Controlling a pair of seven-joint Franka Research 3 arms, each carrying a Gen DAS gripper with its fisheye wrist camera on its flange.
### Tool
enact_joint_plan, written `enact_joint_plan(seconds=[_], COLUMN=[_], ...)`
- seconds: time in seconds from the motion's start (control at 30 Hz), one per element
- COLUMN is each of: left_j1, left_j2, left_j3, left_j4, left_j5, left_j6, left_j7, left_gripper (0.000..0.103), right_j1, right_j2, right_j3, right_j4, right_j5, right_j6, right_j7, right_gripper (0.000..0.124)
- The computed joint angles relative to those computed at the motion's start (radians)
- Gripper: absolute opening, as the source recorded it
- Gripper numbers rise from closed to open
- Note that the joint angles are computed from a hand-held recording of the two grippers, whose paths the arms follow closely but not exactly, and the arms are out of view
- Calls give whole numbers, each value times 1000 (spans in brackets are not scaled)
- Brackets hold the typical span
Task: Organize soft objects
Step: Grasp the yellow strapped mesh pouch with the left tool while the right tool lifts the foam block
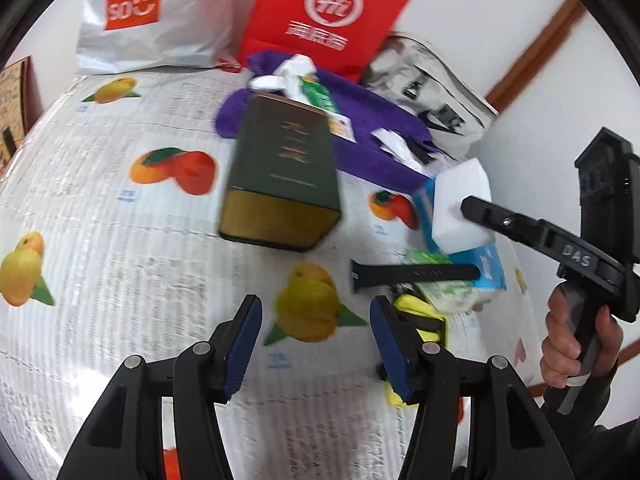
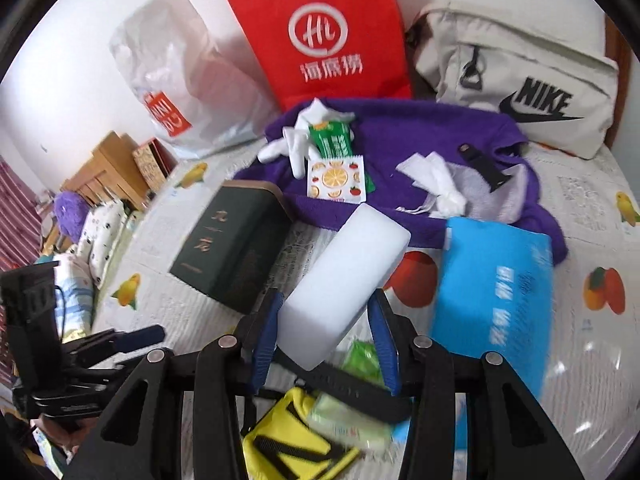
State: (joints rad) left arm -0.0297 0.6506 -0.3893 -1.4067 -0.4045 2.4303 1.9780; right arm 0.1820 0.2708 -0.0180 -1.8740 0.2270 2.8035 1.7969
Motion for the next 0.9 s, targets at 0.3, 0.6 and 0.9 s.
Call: enact_joint_plan(seconds=[0.3, 0.6, 0.9], left_j1=[-19, -152, -234], left_j2=[-56, -39, -41], left_j3=[-47, 20, 63], left_j4=[-115, -128, -175], left_j5=[-52, 88, 310], left_j6=[14, 60, 192], left_j7=[103, 34, -77], left_gripper=[72, 79, 91], right_j1=[11, -107, -136], right_j2=[-252, -417, -490], right_j3=[-24, 61, 77], right_j4=[-328, -556, -682], right_j5=[-144, -233, -144], right_j6=[174, 250, 284], right_j7=[140, 263, 206], right_gripper=[45, 45, 45])
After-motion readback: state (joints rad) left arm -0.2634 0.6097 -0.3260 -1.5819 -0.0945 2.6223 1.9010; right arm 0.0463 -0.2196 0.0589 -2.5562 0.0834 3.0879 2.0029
